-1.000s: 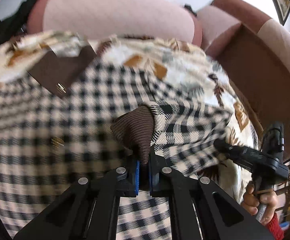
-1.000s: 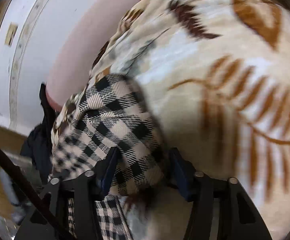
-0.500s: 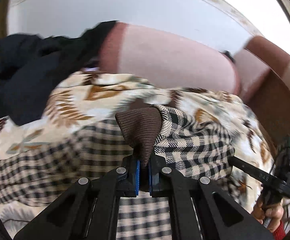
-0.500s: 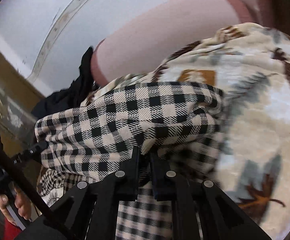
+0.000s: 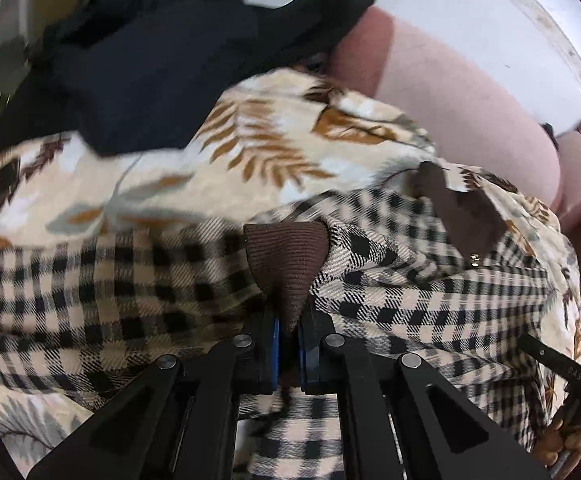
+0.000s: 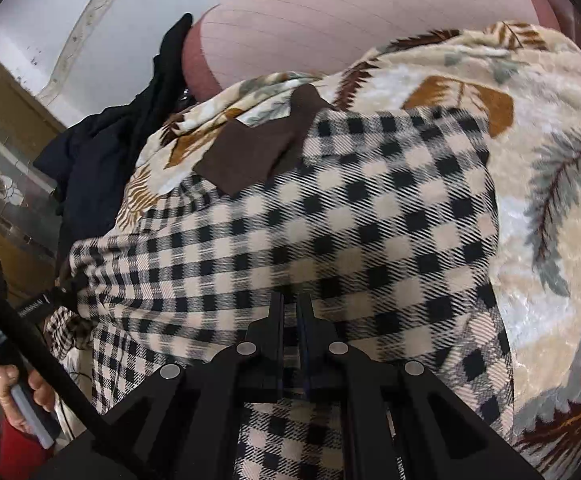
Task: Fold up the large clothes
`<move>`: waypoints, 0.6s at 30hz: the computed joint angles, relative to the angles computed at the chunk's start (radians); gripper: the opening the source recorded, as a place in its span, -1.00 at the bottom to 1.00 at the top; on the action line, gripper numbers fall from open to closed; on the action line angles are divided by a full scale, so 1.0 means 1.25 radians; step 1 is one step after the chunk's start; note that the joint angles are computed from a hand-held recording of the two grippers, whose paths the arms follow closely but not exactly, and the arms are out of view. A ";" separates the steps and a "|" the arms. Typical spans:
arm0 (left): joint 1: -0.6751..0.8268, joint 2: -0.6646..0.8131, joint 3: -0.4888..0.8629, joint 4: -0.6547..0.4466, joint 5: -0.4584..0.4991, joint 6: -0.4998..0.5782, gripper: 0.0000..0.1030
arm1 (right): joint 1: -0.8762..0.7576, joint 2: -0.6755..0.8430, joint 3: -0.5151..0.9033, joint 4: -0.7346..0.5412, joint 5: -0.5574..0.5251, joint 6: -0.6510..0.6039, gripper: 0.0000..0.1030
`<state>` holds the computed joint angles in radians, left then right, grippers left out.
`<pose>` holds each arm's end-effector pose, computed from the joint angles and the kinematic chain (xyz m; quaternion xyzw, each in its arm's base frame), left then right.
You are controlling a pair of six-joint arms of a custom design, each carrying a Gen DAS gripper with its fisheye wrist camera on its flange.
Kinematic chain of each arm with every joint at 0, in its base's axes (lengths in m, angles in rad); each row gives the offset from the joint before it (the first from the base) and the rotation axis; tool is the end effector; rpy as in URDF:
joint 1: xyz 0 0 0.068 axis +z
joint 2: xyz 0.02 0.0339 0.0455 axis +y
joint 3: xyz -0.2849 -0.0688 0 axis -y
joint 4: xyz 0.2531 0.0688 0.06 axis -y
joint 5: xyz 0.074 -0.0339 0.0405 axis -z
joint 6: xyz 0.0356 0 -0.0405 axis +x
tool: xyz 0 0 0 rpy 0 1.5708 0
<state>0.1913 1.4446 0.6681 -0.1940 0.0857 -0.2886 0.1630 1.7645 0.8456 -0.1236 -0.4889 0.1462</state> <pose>0.2643 0.0481 0.1712 -0.2145 0.9301 -0.0552 0.2930 0.3222 0.0699 0.1372 -0.0711 0.9361 0.2698 0.2143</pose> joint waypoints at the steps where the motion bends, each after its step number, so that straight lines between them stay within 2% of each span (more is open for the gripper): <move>1: 0.011 -0.001 -0.009 0.001 0.011 -0.010 -0.74 | 0.000 0.006 0.001 0.000 0.006 0.001 -0.84; 4: 0.049 -0.046 -0.034 -0.020 0.051 -0.040 -0.42 | 0.009 0.020 0.012 -0.003 0.046 -0.001 -0.84; 6: 0.078 -0.093 -0.048 -0.043 0.075 -0.060 -0.33 | 0.018 0.020 0.017 0.002 0.066 0.002 -0.84; 9: 0.105 -0.172 -0.066 -0.087 0.072 -0.080 -0.10 | 0.032 0.000 0.010 0.012 0.091 0.002 -0.82; 12: 0.137 -0.219 -0.092 -0.098 0.084 -0.090 0.09 | 0.071 -0.034 -0.011 0.027 0.132 -0.011 -0.63; 13: 0.144 -0.214 -0.097 -0.092 0.092 -0.084 0.15 | 0.086 -0.046 -0.019 0.029 0.139 -0.017 -0.50; 17: 0.146 -0.104 -0.097 -0.032 0.129 -0.033 0.17 | 0.132 -0.086 -0.045 0.020 0.138 -0.046 -0.16; 18: 0.140 -0.064 -0.090 -0.011 0.147 -0.029 0.17 | 0.132 -0.094 -0.050 0.011 0.125 -0.042 -0.12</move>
